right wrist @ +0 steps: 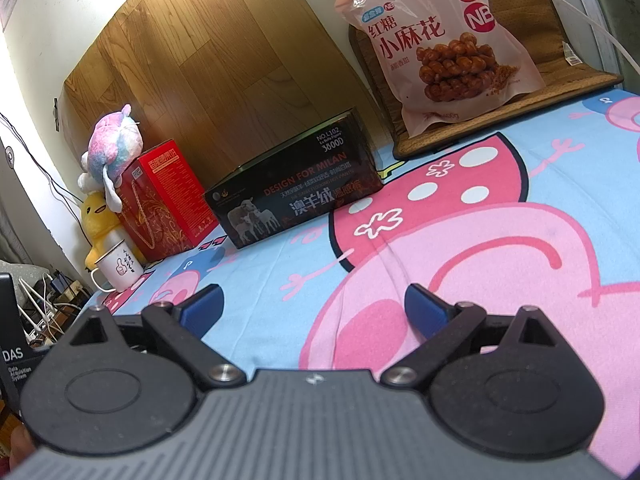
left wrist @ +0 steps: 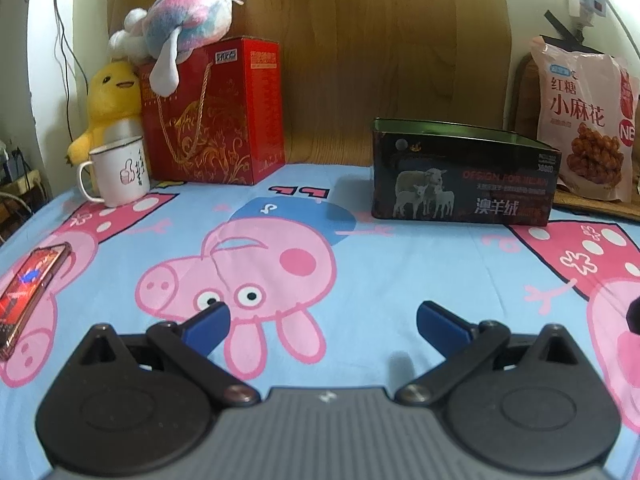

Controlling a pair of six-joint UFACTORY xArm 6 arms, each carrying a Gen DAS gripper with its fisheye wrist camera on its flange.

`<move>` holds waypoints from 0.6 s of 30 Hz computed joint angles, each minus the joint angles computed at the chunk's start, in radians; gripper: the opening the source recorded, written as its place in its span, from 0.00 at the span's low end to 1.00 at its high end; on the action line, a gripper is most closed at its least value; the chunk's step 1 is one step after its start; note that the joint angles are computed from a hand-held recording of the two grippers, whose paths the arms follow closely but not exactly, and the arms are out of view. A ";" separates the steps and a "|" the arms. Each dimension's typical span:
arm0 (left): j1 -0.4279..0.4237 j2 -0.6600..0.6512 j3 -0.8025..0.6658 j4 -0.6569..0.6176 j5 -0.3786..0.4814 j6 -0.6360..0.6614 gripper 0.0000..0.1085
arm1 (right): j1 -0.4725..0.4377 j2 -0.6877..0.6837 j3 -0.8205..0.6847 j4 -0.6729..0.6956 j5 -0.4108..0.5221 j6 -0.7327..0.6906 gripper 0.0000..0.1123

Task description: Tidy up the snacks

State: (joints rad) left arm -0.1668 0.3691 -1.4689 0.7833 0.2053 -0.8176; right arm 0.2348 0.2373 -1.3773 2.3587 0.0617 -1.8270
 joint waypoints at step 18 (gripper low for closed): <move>-0.010 0.008 -0.010 -0.118 0.032 0.101 0.95 | 0.000 0.000 0.000 0.000 0.000 -0.001 0.88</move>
